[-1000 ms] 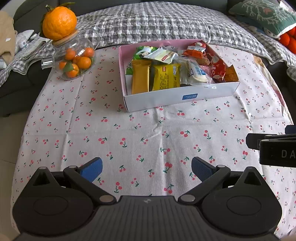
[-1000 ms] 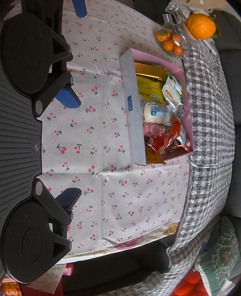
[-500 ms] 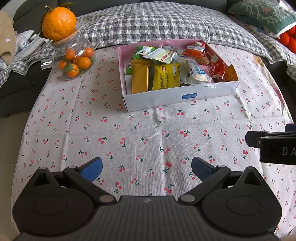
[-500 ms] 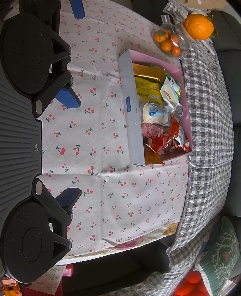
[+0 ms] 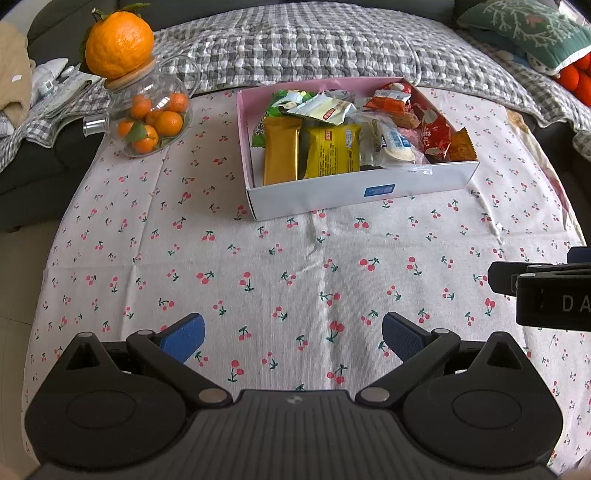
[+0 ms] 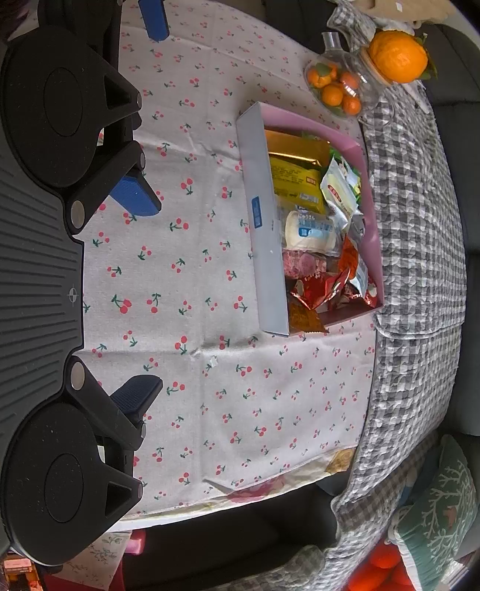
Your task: Organize snacks
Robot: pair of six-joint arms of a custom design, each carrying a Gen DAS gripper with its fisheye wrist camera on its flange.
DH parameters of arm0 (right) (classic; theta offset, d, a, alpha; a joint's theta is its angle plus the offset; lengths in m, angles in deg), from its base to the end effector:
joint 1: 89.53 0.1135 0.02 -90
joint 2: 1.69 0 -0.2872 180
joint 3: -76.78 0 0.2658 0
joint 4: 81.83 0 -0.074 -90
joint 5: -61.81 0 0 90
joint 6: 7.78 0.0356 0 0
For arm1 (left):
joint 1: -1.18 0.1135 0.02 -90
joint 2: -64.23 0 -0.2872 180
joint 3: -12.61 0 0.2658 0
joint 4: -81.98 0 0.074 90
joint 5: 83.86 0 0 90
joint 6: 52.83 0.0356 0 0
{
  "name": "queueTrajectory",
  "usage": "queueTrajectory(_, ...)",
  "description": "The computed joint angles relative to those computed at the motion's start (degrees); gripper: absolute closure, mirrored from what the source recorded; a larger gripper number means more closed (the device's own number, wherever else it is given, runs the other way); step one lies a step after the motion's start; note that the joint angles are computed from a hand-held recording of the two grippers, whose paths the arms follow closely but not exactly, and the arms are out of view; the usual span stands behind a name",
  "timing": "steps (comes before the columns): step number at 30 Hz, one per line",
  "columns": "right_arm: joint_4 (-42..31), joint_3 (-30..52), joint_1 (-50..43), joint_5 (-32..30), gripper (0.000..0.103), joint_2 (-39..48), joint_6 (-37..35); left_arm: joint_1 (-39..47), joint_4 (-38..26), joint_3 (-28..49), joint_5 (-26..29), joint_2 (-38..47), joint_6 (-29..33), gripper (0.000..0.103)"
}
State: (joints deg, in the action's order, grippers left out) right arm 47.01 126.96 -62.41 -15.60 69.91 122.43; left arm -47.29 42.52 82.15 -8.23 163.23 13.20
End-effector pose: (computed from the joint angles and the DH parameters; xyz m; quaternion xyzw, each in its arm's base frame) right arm 0.1899 0.0885 0.1852 0.1285 0.9742 -0.0068 0.1854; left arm 0.2290 -0.2452 0.1652 0.1846 0.9581 -0.0080 0.2191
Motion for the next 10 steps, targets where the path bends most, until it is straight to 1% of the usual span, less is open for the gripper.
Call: queueTrajectory(10, 0.04, -0.02, 0.0, 0.03, 0.008, 0.08, -0.03, -0.05, 0.11, -0.1, 0.07, 0.06, -0.09, 0.0)
